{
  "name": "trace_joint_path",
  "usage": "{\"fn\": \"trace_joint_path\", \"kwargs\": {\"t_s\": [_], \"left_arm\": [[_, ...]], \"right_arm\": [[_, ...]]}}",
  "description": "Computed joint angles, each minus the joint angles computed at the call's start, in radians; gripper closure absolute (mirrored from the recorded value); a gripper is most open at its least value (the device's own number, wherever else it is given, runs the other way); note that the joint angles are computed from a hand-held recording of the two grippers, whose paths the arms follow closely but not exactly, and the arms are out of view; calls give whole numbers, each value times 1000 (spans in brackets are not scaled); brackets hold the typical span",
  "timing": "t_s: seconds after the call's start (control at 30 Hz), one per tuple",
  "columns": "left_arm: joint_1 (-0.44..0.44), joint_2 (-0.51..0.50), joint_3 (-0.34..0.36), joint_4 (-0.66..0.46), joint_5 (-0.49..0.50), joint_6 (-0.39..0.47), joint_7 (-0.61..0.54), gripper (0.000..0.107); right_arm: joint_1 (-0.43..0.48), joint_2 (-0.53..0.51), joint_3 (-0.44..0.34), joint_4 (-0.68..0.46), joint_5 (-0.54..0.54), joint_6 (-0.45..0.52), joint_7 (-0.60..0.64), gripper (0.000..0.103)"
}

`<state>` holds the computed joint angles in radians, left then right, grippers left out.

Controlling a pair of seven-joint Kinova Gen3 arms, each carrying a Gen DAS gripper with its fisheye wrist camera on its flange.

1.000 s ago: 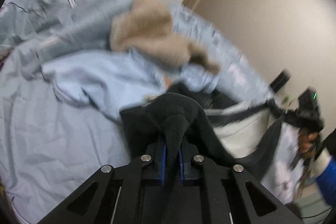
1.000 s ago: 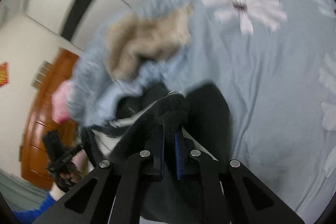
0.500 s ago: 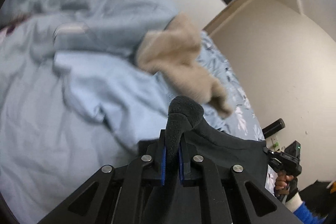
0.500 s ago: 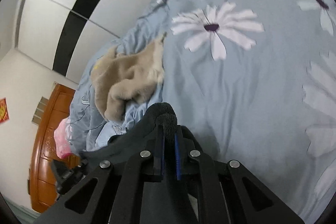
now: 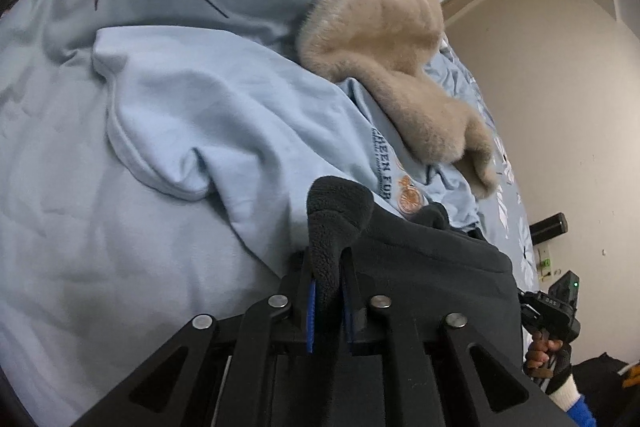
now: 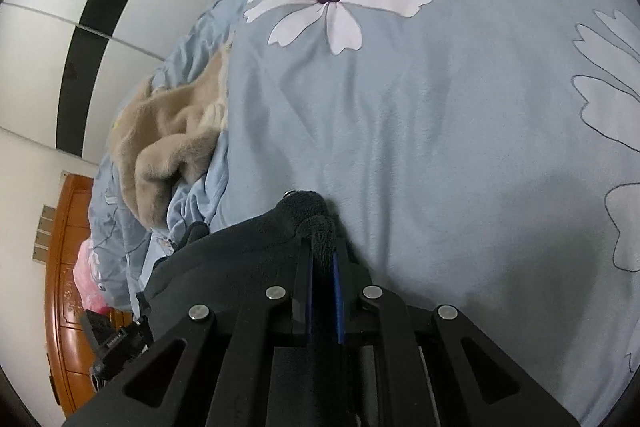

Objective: Fold clothes

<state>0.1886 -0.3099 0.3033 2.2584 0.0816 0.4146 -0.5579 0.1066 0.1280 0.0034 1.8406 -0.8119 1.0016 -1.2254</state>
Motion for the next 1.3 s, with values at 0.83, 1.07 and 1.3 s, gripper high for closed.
{"fn": "trace_joint_path", "kwargs": {"t_s": [0.83,1.07,1.3], "left_arm": [[-244,-496,599,124,410,27,445,19],[-321,-451,705,202,471,-185,483,18],[-395,-388,736,199,418,-243,493,18]], "right_arm": [[230,-144,216,507,-313,303,421,19],[185,-85,151,535,-481,246,524,18],[102,-64,93,510,-570,139,503,17]]}}
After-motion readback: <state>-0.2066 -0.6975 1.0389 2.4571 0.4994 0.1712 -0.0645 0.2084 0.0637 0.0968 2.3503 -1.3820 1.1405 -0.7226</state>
